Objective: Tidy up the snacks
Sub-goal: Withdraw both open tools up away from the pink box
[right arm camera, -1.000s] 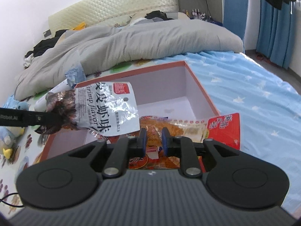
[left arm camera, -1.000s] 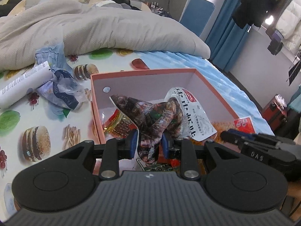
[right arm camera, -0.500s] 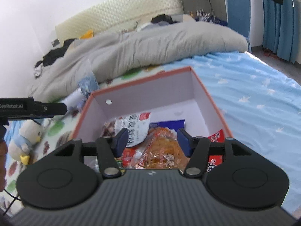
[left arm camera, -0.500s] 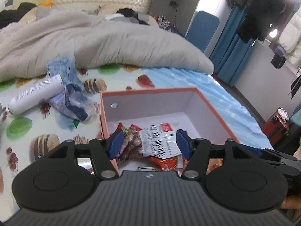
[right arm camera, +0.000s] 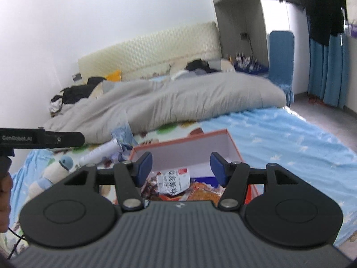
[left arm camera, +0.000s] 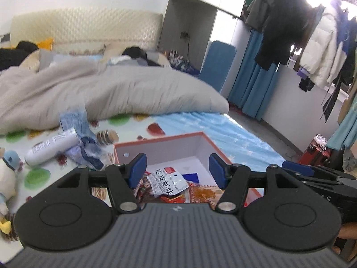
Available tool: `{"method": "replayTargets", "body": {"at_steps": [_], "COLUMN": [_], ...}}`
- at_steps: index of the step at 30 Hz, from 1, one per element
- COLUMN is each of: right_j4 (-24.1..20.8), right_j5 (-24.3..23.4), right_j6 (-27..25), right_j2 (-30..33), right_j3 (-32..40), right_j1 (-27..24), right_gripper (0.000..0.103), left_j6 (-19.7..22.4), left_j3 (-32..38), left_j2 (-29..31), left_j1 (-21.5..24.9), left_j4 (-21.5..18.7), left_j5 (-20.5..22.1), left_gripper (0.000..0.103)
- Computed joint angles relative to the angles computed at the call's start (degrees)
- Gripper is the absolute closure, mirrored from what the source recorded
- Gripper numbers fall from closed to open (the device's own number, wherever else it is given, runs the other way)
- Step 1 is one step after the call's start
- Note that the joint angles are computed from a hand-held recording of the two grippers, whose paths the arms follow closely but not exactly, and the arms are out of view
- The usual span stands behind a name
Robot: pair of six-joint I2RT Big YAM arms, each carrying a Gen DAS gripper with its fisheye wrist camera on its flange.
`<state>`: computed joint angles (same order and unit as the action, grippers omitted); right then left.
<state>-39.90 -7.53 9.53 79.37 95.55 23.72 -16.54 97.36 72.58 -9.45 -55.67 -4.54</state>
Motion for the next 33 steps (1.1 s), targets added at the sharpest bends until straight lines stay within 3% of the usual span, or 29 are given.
{"method": "replayTargets", "body": {"at_steps": [14, 19, 23, 33], "right_j4": [4.7, 3.7, 3.3, 2.1], "right_j5": [4.1, 8.1, 8.7, 9.3], "right_j6": [0.2, -1.1, -0.3, 2.9], "right_j2": [-10.3, -12.8, -14.0, -15.6], "right_j3": [-8.8, -12.4, -15.5, -19.4], "right_j1": [4.3, 5.8, 6.0, 6.9], "right_gripper": [0.043, 0.043, 0.043, 0.043], "left_j6": [-0.8, -2.3, -5.3, -5.2], "left_j3": [-5.2, -9.0, -12.8, -17.6], "left_j2": [-10.2, -12.8, -15.1, -17.1], "left_j1": [-3.7, -5.4, -6.7, -8.2], "left_j4": [-2.0, -2.2, -1.8, -1.4], "left_j5": [-1.4, -3.3, -4.6, -5.9], "left_gripper": [0.036, 0.036, 0.036, 0.036]}}
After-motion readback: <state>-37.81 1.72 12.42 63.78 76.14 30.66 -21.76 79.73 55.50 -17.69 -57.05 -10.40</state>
